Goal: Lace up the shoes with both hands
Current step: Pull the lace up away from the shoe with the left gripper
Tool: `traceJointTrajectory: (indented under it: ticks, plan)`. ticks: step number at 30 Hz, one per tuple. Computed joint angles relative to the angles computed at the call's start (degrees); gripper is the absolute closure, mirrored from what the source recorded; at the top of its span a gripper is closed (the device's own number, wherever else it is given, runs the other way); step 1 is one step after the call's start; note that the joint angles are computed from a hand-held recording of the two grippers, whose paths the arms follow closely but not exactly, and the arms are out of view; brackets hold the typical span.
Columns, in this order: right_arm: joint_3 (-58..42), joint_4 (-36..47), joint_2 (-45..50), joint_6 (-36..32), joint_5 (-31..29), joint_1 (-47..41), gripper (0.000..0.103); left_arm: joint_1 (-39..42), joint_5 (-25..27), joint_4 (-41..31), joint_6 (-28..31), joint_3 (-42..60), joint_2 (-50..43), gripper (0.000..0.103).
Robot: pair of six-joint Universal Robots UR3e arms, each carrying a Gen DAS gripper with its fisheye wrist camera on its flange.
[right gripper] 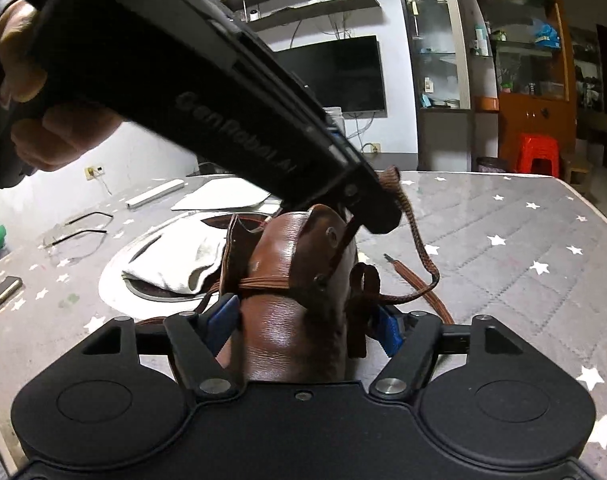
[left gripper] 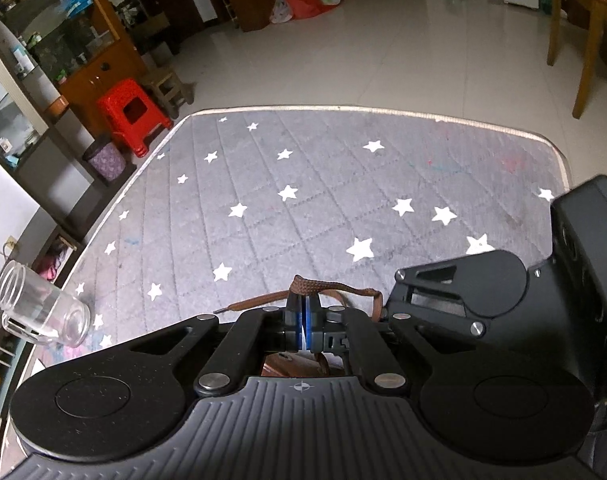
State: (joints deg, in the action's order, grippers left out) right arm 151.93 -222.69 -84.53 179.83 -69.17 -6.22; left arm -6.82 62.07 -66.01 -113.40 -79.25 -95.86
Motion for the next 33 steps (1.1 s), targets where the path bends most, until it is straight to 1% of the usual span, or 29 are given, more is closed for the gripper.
traceJointTrajectory:
  ticks: [14,15,17,22,27,31,33]
  plan:
    - [-0.4,-0.6,1.0,0.3,-1.5,1.2,0.029,-1.3,-5.6,1.1,-5.9,6.3,-0.9,0.101]
    - [-0.4,-0.5,1.0,0.2,-1.5,1.3,0.028,-1.6,-5.8,1.2,-6.3,6.9,-1.0,0.101]
    - [-0.2,-0.6,0.8,-0.3,-1.1,1.1,0.022,-2.3,-6.4,1.6,-7.3,8.5,-1.2,0.101]
    - [-0.1,-0.9,0.3,-1.2,-0.7,1.5,0.022,-3.4,-6.6,2.7,-8.7,9.6,-0.8,0.101]
    - [0.3,0.3,-1.2,-1.5,-0.2,0.7,0.022,-4.1,-8.1,4.6,-11.4,9.9,-0.1,0.101]
    - [0.2,0.6,-1.6,-1.7,-0.4,1.0,0.022,-4.5,-11.6,5.3,-13.0,11.6,0.2,0.101]
    - [0.1,0.5,-1.7,-2.0,-0.3,1.2,0.022,-4.8,-12.3,6.3,-14.0,12.2,0.2,0.101]
